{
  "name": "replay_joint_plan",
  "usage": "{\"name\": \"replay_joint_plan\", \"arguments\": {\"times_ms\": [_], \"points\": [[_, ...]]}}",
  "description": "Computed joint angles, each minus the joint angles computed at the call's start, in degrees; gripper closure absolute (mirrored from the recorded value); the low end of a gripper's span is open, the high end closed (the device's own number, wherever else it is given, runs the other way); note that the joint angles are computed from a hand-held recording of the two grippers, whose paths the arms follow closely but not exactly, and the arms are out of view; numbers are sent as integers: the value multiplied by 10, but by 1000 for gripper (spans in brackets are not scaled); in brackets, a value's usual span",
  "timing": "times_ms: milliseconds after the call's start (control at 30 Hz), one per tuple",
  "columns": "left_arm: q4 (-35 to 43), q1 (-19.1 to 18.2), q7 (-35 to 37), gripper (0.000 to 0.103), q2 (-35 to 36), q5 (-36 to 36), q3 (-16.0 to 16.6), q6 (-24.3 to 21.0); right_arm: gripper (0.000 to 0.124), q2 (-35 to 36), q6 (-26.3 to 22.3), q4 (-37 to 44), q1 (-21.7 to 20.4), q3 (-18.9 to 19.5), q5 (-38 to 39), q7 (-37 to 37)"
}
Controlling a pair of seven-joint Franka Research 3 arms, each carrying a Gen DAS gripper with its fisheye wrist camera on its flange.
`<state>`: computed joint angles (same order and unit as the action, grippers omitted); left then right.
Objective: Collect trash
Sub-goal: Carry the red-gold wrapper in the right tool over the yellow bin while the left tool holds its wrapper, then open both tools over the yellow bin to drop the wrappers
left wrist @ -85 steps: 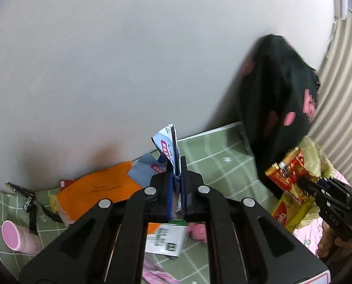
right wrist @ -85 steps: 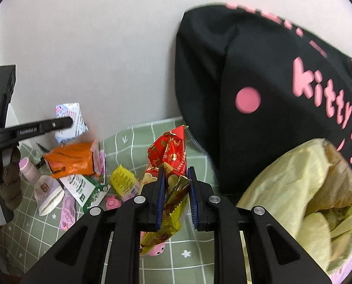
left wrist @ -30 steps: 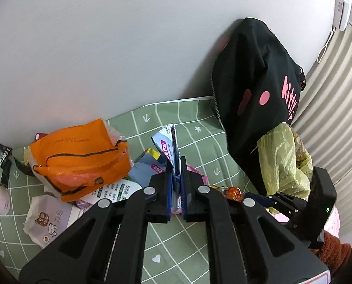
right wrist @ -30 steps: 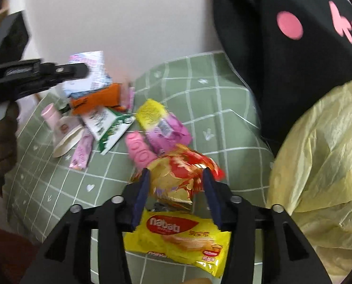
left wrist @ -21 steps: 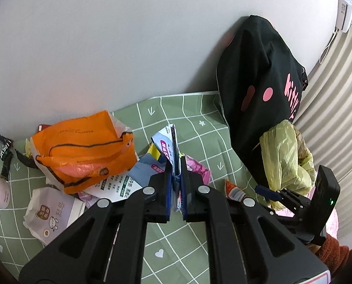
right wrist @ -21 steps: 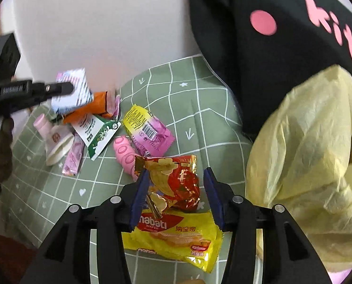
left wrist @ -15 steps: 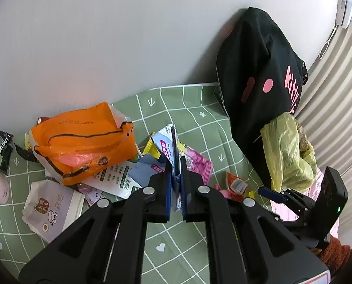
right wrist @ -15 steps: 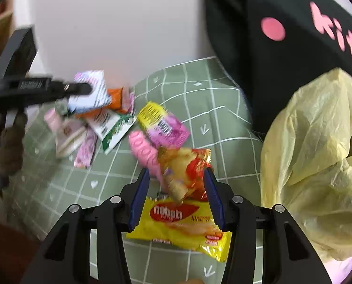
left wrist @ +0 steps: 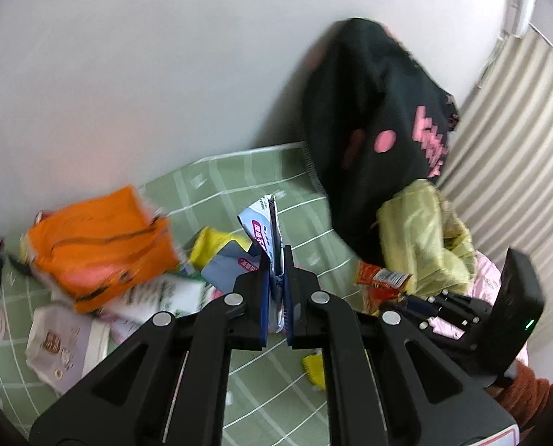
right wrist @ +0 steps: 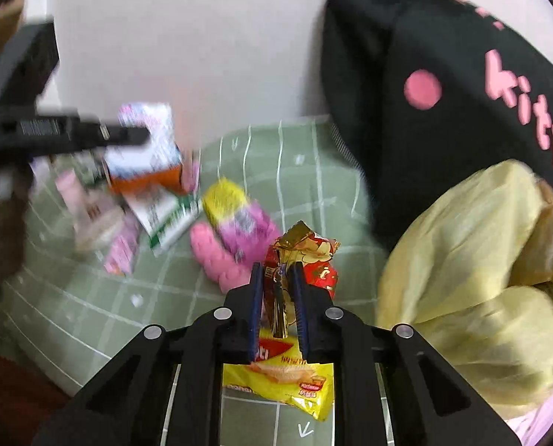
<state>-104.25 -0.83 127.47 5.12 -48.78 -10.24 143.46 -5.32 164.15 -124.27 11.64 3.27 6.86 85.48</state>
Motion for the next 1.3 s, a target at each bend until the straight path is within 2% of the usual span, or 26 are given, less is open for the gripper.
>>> {"name": "replay_joint_plan", "arguments": {"times_ms": [67,167,333,367,467,600,667,767,833,867,933,1033,1100,1300], "points": [[22,-3,26,98,6,-15,-7,-13,108,-17,5,3,3,-7,34,-15],[69,-9,54,98,24,-32,-19,-38,108,-43,17,11,-17,-3,11,8],[173,-23,66,98,78,-44,-51,-93,108,-89,27,15,-100,17,-94,106],[193,-27,68,98,90,-41,-59,-104,108,-102,28,13,-135,29,-131,141],[248,-43,72,98,125,-25,-83,-139,108,-128,21,7,-200,45,-195,204],[326,-74,65,98,185,15,-113,-194,108,-151,22,-6,-247,42,-229,248],[386,-107,34,98,234,72,-117,-220,108,-155,28,-14,-259,36,-227,262],[476,-168,-34,98,306,190,-100,-239,108,-149,32,-23,-238,4,-185,240],[505,-200,-68,98,333,268,-77,-233,108,-138,32,-24,-213,-18,-148,208],[509,-205,-79,98,338,293,-71,-233,108,-131,33,-26,-183,-42,-109,175],[518,-197,-92,98,349,315,-75,-245,108,-116,24,-25,-95,-108,17,60],[504,-172,-102,98,347,321,-89,-251,108,-91,-9,-18,-49,-137,107,-19],[493,-161,-108,98,344,319,-97,-251,108,-71,-25,-11,-47,-135,143,-44],[467,-135,-101,98,331,294,-115,-244,107,-47,-50,-4,-89,-96,152,-49]]}}
